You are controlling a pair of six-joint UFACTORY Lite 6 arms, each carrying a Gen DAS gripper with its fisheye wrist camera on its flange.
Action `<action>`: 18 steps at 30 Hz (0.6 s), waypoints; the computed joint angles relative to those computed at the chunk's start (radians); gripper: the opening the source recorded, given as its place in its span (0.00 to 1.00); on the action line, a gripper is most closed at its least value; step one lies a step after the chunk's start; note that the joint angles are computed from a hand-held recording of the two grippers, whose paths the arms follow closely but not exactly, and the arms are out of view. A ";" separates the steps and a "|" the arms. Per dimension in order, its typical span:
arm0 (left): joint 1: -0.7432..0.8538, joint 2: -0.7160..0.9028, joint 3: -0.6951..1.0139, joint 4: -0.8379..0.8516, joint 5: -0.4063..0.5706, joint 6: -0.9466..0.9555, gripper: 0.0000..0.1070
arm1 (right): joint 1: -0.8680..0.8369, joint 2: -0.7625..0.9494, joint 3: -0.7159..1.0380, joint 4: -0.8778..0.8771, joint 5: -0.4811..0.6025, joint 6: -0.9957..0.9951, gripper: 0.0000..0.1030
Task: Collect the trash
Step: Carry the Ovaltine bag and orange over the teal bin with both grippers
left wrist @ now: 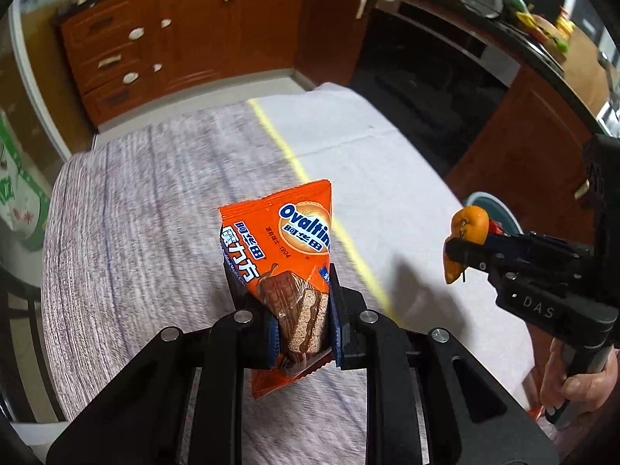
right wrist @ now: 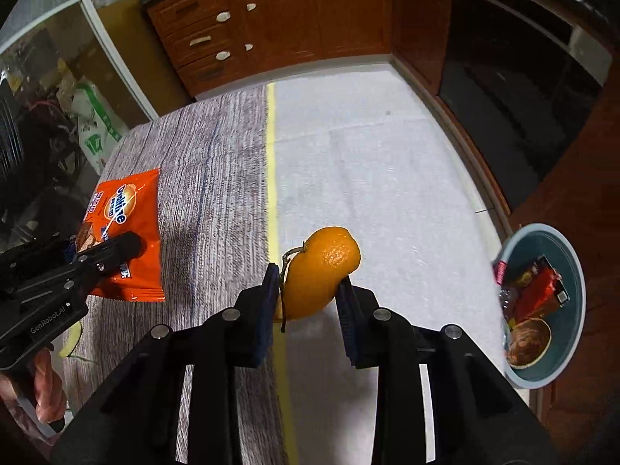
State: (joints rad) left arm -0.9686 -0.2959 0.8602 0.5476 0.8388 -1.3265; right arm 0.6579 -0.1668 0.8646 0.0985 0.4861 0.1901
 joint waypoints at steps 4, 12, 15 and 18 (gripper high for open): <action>-0.099 0.115 0.118 0.027 0.042 -0.063 0.19 | -0.110 -0.177 -0.107 0.090 0.048 -0.135 0.27; -0.200 0.437 0.443 0.017 0.088 -0.024 0.19 | -0.542 -0.418 -0.238 0.409 0.217 -0.628 0.27; -0.212 0.570 0.589 0.003 0.098 0.021 0.19 | -0.817 -0.418 -0.241 0.544 0.326 -0.888 0.27; -0.212 0.748 0.806 -0.027 0.116 0.111 0.19 | -1.025 -0.357 -0.214 0.615 0.403 -1.059 0.27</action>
State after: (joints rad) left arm -1.1808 0.4524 1.6664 0.5204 0.9547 -1.2155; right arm -0.3668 -0.5241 0.6505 0.7138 0.8894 -0.8687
